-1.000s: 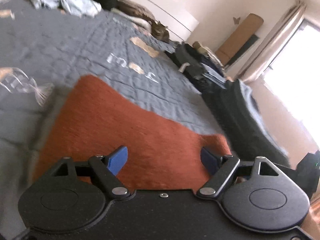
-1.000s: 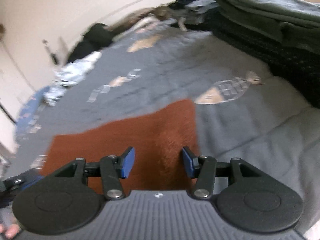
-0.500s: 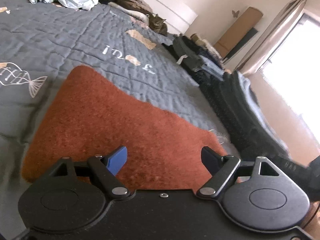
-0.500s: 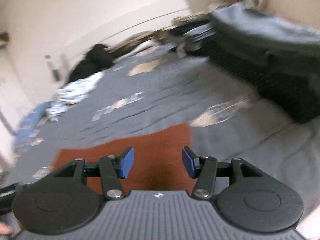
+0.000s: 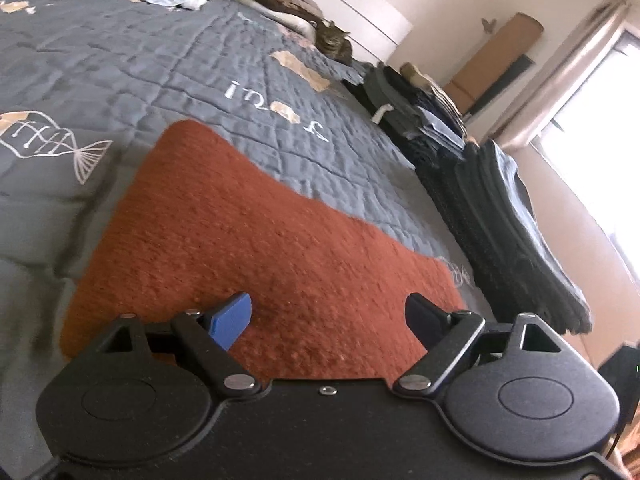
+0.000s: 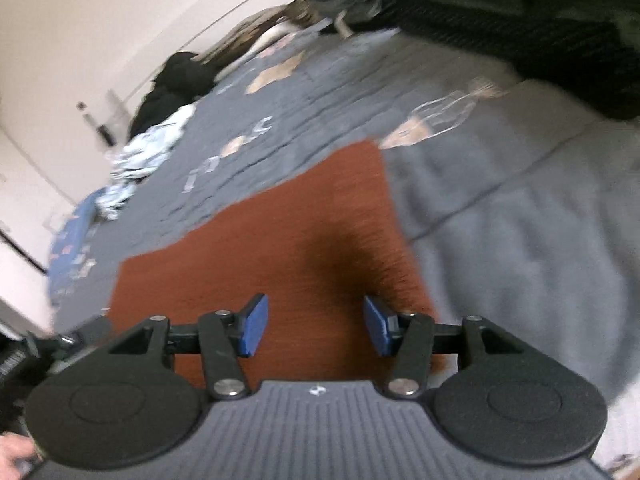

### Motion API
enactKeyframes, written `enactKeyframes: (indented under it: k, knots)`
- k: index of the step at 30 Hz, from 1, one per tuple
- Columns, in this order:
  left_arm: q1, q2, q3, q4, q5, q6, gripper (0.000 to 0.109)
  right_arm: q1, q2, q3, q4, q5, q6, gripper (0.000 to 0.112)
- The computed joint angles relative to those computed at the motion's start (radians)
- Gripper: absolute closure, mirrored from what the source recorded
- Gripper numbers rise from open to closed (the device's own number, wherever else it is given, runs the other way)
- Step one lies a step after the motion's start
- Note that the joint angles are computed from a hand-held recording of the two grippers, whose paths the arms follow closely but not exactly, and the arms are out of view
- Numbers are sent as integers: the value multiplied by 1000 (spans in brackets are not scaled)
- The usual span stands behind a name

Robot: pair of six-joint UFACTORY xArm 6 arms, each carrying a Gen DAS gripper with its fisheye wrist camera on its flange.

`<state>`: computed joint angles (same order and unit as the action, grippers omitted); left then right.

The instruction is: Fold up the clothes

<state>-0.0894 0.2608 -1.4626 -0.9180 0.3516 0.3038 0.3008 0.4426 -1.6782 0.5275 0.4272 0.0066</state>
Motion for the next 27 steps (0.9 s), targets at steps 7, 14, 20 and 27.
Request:
enactKeyframes:
  k: [7, 14, 20, 27]
  knots:
    - [8, -36, 49, 120, -58, -120, 25, -23, -51, 93, -301, -71, 212, 60]
    - [56, -122, 158, 194, -129, -317, 25, -29, -89, 150, -196, -142, 162, 60]
    - [115, -174, 221, 312, -141, -558, 22, -29, -105, 145, 64, -96, -17, 56]
    - [116, -259, 312, 399, -156, -658, 22, -28, -123, 148, 225, -69, -130, 53]
